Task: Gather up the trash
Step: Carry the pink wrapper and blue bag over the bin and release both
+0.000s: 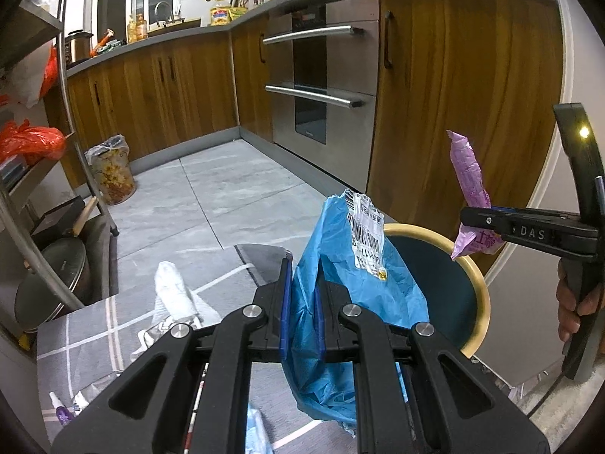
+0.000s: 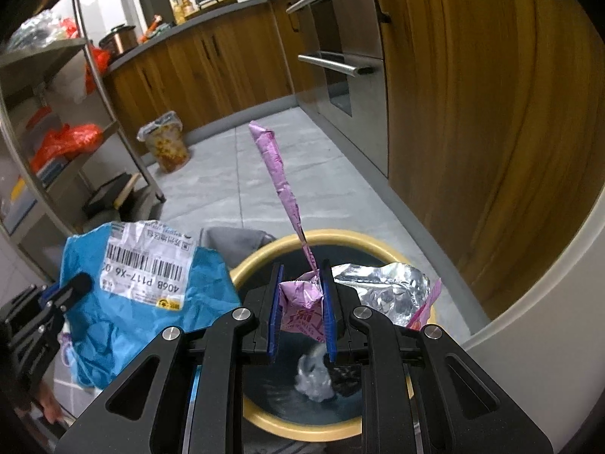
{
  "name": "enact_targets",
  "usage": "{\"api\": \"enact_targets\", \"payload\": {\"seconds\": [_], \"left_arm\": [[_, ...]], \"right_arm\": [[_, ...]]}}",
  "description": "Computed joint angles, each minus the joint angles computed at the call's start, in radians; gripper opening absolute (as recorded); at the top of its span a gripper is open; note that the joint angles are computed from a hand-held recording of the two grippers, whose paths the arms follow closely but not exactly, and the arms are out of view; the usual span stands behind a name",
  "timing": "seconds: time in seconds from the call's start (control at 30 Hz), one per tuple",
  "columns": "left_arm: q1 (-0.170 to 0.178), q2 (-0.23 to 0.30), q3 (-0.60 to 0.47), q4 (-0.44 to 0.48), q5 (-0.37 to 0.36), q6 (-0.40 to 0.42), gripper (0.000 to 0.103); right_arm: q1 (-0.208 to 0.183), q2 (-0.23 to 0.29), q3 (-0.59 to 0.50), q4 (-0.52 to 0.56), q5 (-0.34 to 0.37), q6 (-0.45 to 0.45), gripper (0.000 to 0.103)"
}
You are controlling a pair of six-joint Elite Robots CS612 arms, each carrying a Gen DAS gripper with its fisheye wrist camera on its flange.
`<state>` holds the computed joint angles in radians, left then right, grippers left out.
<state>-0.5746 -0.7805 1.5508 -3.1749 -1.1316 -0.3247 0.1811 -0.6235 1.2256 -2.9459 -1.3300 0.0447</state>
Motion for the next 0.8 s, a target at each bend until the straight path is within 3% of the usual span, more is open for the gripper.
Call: {"api": "enact_targets", "payload": {"seconds": [0.3, 0.8], "left_arm": [[-0.005, 0.052, -0.081, 0.121, 0.005, -0.007, 0.010], [-0.020, 0.106, -0.146, 0.204, 0.003, 0.012, 0.010]], "right_arm": [[0.010, 0.027, -0.049, 0.072, -0.049, -0.057, 0.020], [-0.003, 0.066, -0.119, 0.219, 0.015, -0.019, 0.020]]}}
